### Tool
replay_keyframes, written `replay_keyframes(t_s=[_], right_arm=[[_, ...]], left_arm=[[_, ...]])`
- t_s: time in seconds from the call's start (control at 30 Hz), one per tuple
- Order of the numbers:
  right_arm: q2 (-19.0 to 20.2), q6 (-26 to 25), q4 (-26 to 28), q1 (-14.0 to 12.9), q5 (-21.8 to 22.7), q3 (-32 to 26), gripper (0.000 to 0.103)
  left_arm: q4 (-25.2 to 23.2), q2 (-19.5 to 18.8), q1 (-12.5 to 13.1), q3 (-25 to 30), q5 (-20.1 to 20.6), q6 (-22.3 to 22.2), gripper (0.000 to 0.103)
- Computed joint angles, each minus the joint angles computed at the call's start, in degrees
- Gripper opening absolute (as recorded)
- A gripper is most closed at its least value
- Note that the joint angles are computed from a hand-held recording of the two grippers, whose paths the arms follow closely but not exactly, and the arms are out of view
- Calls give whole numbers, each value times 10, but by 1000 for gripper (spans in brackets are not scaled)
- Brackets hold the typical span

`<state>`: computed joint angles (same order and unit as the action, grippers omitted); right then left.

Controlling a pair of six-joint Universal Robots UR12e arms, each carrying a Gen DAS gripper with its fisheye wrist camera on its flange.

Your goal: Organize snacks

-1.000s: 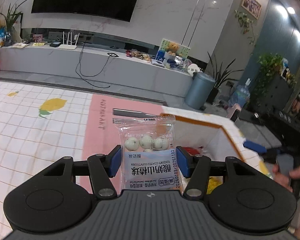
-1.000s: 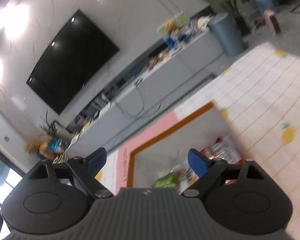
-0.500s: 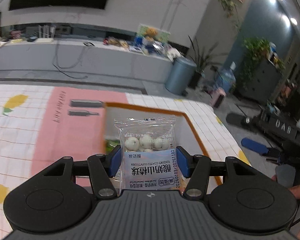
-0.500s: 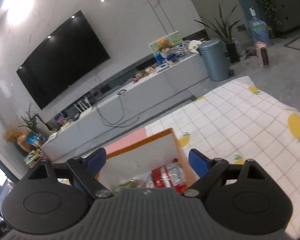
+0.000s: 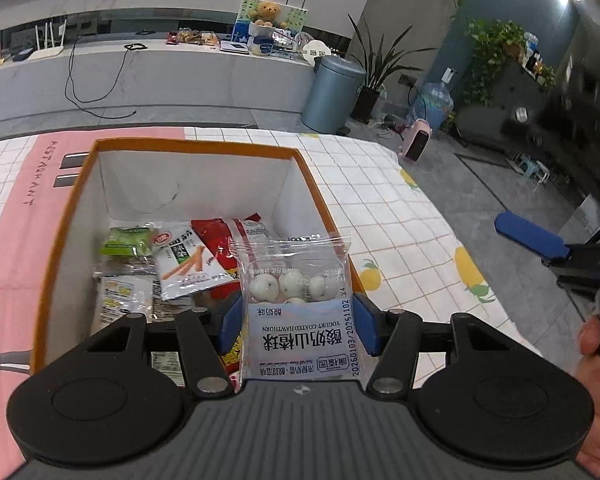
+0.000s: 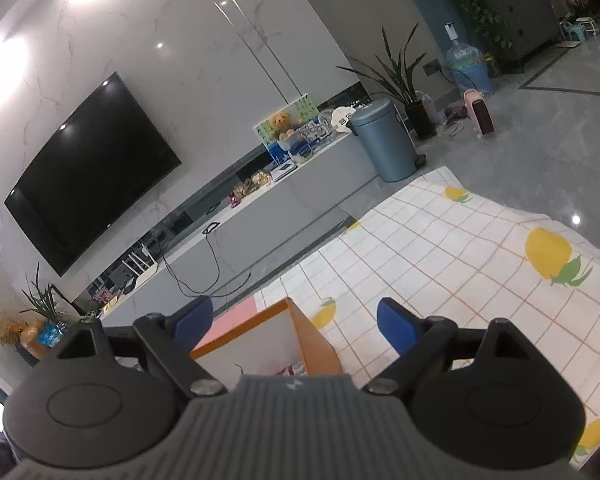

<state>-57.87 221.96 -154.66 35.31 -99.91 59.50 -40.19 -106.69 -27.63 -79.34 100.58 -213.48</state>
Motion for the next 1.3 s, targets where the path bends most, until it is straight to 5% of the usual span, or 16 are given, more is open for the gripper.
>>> replay_keyframes(t_s=[0.27, 0.37, 0.57, 0.87, 0.97, 1.1, 1.3], right_arm=[[4, -4, 4, 5, -24, -4, 88], [3, -3, 9, 5, -26, -5, 87], [5, -19, 48, 10, -74, -19, 87], [-34, -58, 96, 15, -104, 14, 89], [-59, -54, 95, 23, -104, 40, 100], [-84, -118, 137, 34, -44, 54, 100], [-103, -126, 163, 64, -52, 69, 100]], left_arm=[[-36, -13, -9, 20, 25, 6, 74], [-32, -12, -16, 22, 53, 25, 89], [-52, -7, -25, 31, 93, 42, 89], [-152, 28, -38, 38, 141, -6, 89], [-159, 50, -43, 24, 149, -18, 89], [-157, 78, -51, 5, 164, -40, 89], [-161, 109, -64, -13, 177, -70, 91]])
